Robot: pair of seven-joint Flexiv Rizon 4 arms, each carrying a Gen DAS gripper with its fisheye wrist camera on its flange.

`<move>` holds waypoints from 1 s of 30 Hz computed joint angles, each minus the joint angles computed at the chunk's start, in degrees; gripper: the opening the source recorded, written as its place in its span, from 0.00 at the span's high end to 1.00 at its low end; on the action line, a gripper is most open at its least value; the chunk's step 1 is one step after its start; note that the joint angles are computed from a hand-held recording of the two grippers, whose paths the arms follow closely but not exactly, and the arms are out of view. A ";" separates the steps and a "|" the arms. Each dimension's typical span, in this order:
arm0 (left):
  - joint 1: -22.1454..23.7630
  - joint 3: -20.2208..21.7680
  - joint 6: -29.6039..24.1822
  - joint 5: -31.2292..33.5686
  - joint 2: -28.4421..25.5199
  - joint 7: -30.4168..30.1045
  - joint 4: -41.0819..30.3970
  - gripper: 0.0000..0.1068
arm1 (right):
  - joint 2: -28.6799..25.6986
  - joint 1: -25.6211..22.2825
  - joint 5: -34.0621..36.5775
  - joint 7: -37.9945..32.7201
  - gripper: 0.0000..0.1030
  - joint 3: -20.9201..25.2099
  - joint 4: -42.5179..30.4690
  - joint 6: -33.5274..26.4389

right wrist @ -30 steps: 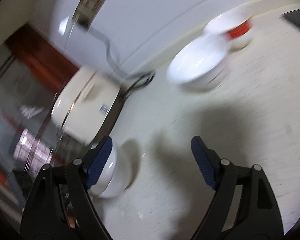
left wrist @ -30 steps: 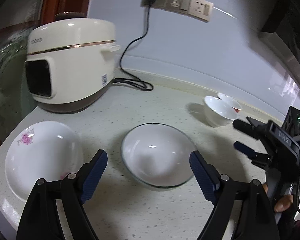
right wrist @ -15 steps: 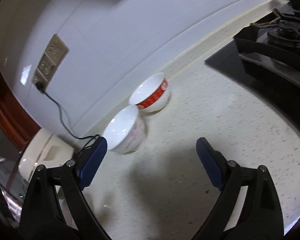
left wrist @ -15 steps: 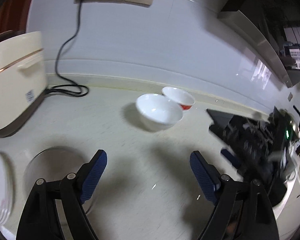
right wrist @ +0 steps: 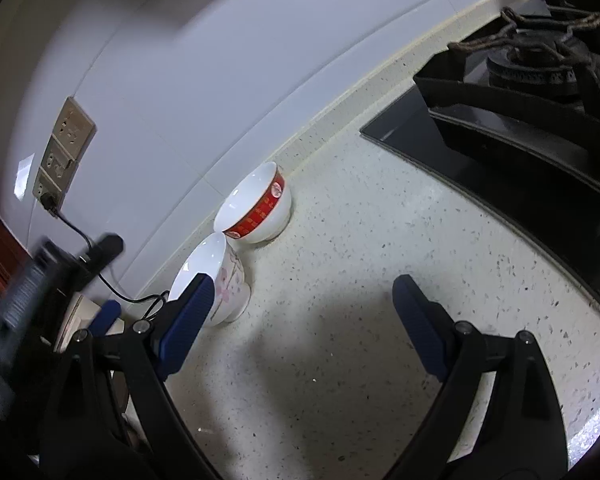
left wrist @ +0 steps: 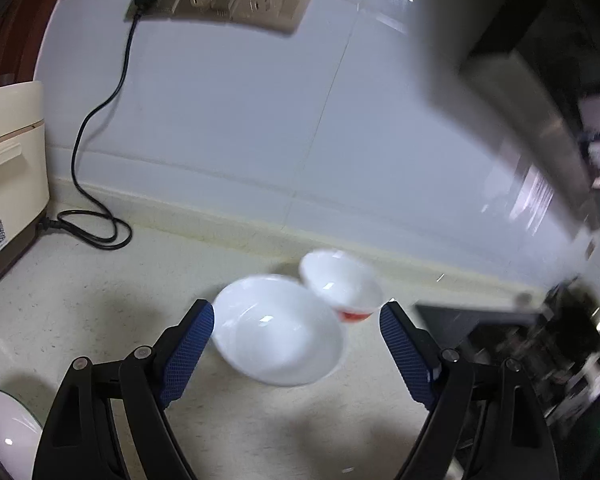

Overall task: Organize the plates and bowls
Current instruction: 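Move both tools back to the white bowls by the wall, then grip the plain white bowl rim with both grippers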

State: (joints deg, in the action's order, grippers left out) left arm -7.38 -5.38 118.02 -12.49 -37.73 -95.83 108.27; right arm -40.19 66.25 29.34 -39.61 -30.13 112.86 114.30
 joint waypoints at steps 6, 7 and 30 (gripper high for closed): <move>2.72 -0.79 1.24 0.96 0.46 -1.65 0.56 0.20 | 0.26 1.30 -2.00 1.13 0.11 -4.31 -0.60 -2.21; 2.37 -0.33 0.82 0.30 0.64 -1.78 0.59 0.20 | 0.73 0.23 -3.71 0.55 0.10 -3.93 -1.07 -2.76; 10.29 -6.68 -10.86 -0.44 -0.86 -9.64 -0.76 0.19 | -5.80 -40.93 -39.90 -9.83 0.60 42.72 -24.84 -26.77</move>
